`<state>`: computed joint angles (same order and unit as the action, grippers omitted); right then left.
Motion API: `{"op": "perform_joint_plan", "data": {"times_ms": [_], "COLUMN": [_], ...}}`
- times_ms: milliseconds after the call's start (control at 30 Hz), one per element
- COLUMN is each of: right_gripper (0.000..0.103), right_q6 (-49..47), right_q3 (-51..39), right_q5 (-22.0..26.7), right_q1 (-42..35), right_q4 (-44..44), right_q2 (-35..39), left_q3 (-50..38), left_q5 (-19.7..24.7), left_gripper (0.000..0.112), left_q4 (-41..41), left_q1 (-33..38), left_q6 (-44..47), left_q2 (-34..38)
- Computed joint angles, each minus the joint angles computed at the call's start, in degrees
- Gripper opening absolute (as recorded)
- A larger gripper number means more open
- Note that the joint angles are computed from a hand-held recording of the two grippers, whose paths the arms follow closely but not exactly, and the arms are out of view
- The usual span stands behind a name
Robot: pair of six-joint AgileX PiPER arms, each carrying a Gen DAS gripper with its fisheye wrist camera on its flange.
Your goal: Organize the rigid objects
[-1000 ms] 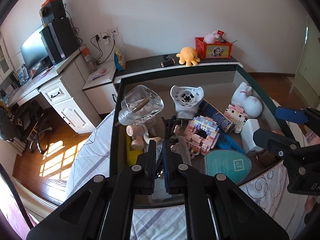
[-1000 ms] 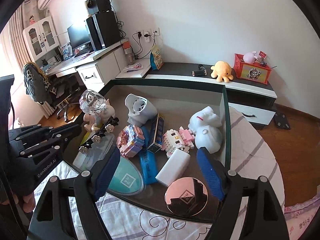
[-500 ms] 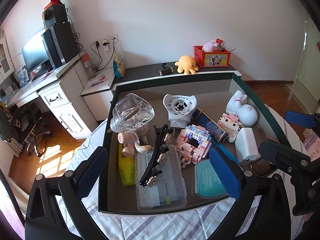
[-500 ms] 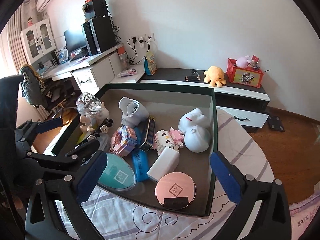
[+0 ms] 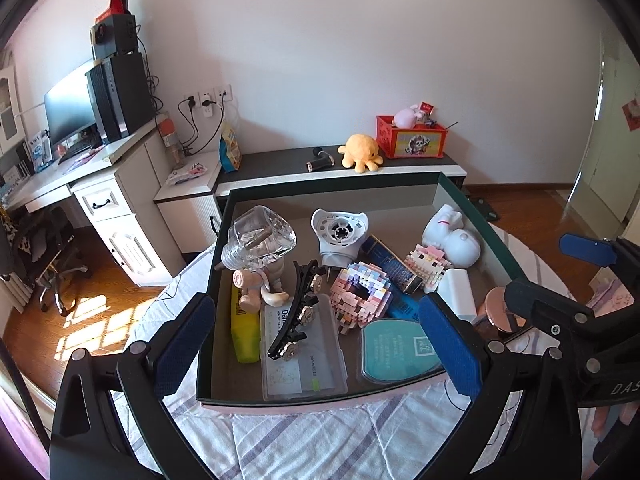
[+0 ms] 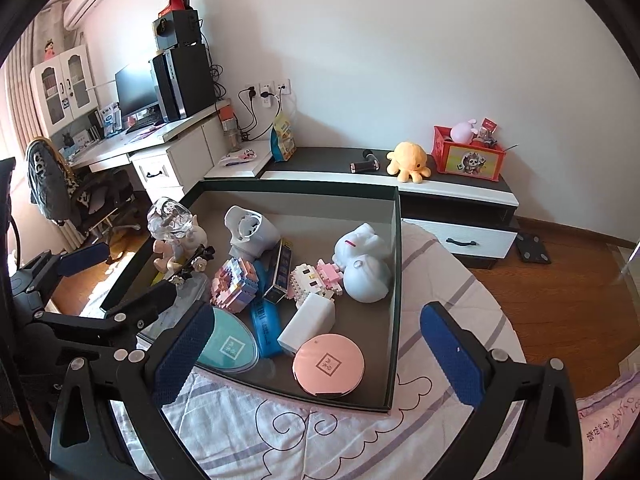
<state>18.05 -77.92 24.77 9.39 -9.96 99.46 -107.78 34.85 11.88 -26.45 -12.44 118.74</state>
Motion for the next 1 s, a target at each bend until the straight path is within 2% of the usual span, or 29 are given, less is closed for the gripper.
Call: {"op": "perform_joint_plan", "data": {"times_ms": [133, 267, 333, 433, 567, 633, 767, 900, 1000], "right_gripper": [0.103, 0.103, 0.103, 0.103, 0.103, 0.103, 0.103, 0.103, 0.103], "right_q6": [2.1, 7.4, 11.8, 20.6, 37.3, 44.1, 55.0, 61.3, 66.3], "right_q3": [1.7, 4.3, 6.0, 9.6, 16.0, 18.6, 22.4, 23.5, 22.9], "right_q5": [0.8, 1.2, 1.5, 2.2, 4.7, 7.9, 17.9, 29.3, 40.3], "right_q1": [0.9, 2.8, 4.1, 6.9, 13.4, 17.7, 29.3, 42.5, 53.9], "right_q4": [-1.9, -7.4, -11.8, -20.0, -35.7, -41.8, -51.1, -56.0, -60.0], "right_q2": [-2.4, -6.2, -8.5, -12.8, -20.9, -24.9, -32.2, -37.5, -39.1], "left_q3": [4.1, 10.0, 14.0, 23.5, 35.0, 40.0, 47.2, 50.8, 52.6], "left_q5": [-1.5, -4.0, -5.5, -9.7, -9.6, -7.8, -3.4, 3.3, 8.3], "left_gripper": [0.103, 0.103, 0.103, 0.103, 0.103, 0.103, 0.103, 0.103, 0.103], "left_q4": [2.7, 3.8, 7.3, 22.8, 45.7, 53.2, 59.2, 59.7, 59.2], "left_q1": [-1.0, -1.4, -2.2, -4.8, -9.3, -11.8, -16.6, -22.9, -28.1], "left_q6": [-3.2, -5.2, -8.6, -24.0, -46.4, -54.0, -60.5, -61.3, -60.6], "left_q2": [-3.6, -8.4, -11.6, -18.7, -29.1, -34.2, -43.9, -52.4, -57.7]}}
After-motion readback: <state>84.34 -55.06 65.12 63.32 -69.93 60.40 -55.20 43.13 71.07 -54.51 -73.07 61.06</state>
